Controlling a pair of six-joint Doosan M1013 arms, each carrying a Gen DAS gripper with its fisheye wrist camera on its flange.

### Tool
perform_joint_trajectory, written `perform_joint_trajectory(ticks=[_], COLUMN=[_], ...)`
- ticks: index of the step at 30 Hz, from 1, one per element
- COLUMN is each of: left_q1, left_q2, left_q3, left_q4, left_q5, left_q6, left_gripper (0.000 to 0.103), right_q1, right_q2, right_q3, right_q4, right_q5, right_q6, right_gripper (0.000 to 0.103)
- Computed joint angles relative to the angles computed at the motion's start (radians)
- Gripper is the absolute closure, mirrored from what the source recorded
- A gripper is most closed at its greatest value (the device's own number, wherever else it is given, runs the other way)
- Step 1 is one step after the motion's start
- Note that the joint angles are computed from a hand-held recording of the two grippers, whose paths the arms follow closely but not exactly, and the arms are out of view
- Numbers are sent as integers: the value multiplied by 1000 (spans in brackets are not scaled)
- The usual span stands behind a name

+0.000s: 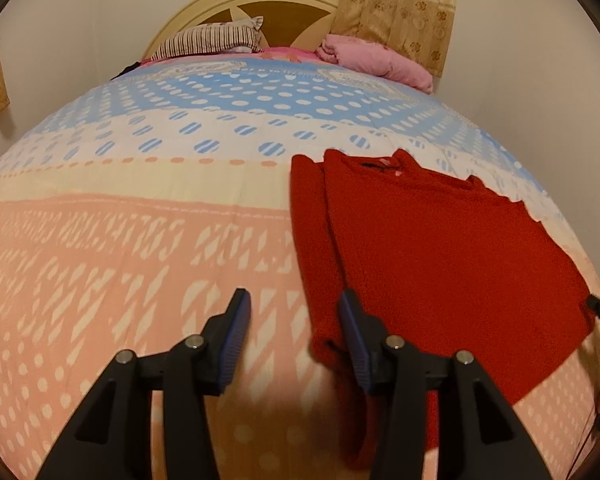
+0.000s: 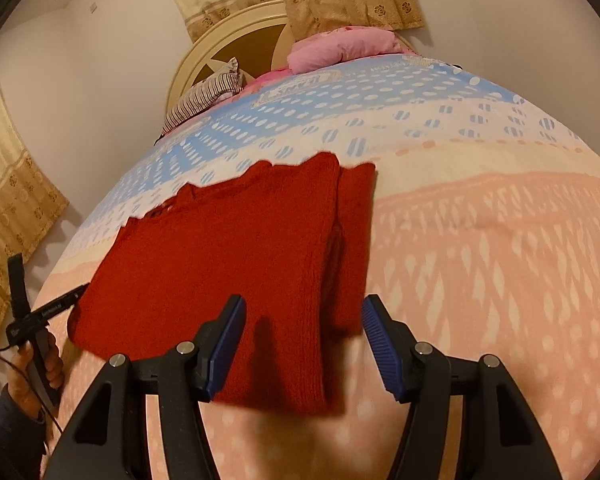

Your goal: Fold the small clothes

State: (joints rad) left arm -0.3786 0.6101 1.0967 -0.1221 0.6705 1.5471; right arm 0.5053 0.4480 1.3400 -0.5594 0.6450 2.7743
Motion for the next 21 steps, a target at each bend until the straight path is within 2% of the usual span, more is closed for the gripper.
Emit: perform_joint_trajectory(ticks=[1,2,3,5,7,9,14,17,19,20,21], left_q1=[-3,-4,-4,-12,-14,-16,-10,-15,-17,-16,-16], left_q2=[-4,-6,-6,3,4,1,2,1,-4,-4,-5], left_q3=[9,13,13,-2,-1,4,5,9,16,17,18], left_q4=[28,34,40,117,145,159,136,174,198,203,201], left_q5=[-9,-16,-16,25,36,33,38,50,49,56,58], left_q6=[-19,-27,-33,-102,-127,-138,-132,-164,-189,-196,-198], left_gripper=[46,45,42,37,34,29,28,24,20,18,17], right_q1=[-1,1,1,6,9,11,11,4,6,15,31], right_q2=[2,1,0,0,2,-2,-6,-12,-16,-17,-14], right_q3=[-1,1,3,1,1,13,25,38,44,39,25], right_q4=[42,49,66,86,107,115,108,111,76,23,-62], right_q5=[2,-1,-9,-6,8,5,-3,-36,-39,-14,40], right_q6=[-45,-57,-78,-94,-112,-110,-91,-62,-16,31,97], right_gripper=[42,58,93,93,94,94,94,94,91,89,81])
